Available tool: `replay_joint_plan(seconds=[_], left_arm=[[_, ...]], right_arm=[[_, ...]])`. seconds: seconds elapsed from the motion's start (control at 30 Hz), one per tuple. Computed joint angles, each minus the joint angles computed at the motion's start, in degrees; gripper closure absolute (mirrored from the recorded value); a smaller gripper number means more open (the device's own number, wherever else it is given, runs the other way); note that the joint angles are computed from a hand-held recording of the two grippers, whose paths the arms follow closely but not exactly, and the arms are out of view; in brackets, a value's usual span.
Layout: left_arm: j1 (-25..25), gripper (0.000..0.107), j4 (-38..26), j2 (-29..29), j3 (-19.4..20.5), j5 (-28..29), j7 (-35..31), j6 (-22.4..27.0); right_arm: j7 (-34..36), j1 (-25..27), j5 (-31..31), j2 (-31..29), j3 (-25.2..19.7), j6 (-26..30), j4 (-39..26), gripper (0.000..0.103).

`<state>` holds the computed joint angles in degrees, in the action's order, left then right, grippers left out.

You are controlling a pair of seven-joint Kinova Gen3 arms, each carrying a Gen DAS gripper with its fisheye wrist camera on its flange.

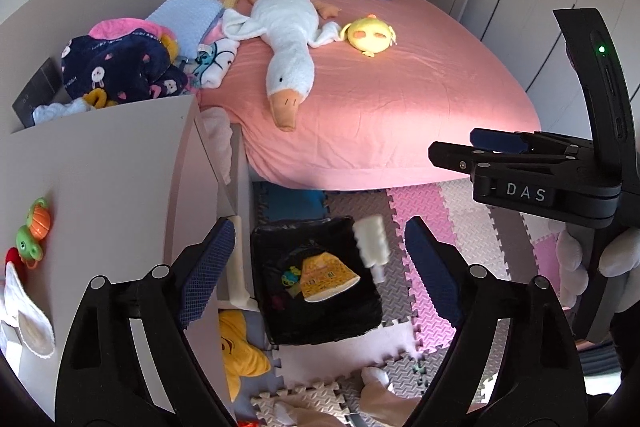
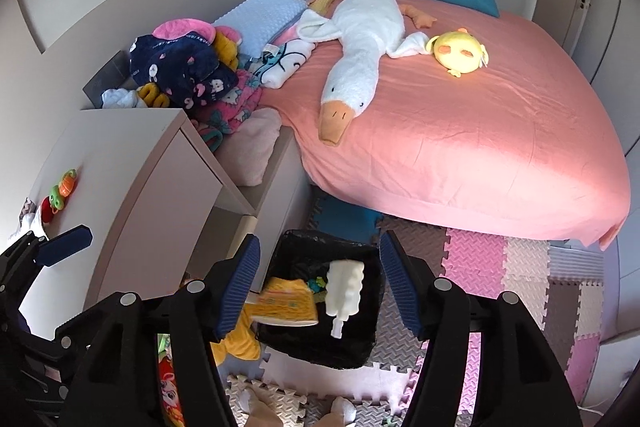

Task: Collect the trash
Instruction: 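Open both tools over the black bin to drop the bag and foam toy, then move both tools back over the table toward the thermometer box and towel bunny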

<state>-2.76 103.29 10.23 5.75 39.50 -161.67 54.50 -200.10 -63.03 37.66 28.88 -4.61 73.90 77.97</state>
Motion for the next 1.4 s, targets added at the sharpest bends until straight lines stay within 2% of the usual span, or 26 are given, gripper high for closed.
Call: replay_joint_plan(seconds=[0.4,0.77,1.13,1.4], left_arm=[[0.1,0.023,-1.0,0.7,0.3,-0.9,1.2,-1.2],[-1.2,0.023,-1.3,0.6,-0.3,-0.9,0.3,-0.8],[-5.2,0.023,-1.1,0.2,-2.4,0.0,-2.1,-0.7],[-10.2,0.023,-2.1,0.9,-4.4,0.5,-4.1,-0.3]], right_arm=[[0.4,0.5,0.3,-0.2,0.0,-0.8,0.4,0.040],[3.4,0.4,0.1,2.1,0.8,-0.7,-3.6,0.040],[10.1,-0.8,-0.2,6.5,2.6,-0.1,-12.2,0.040],[18.6,-1.2,-2.8,12.5,4.6,-0.1,-23.4,0.040]])
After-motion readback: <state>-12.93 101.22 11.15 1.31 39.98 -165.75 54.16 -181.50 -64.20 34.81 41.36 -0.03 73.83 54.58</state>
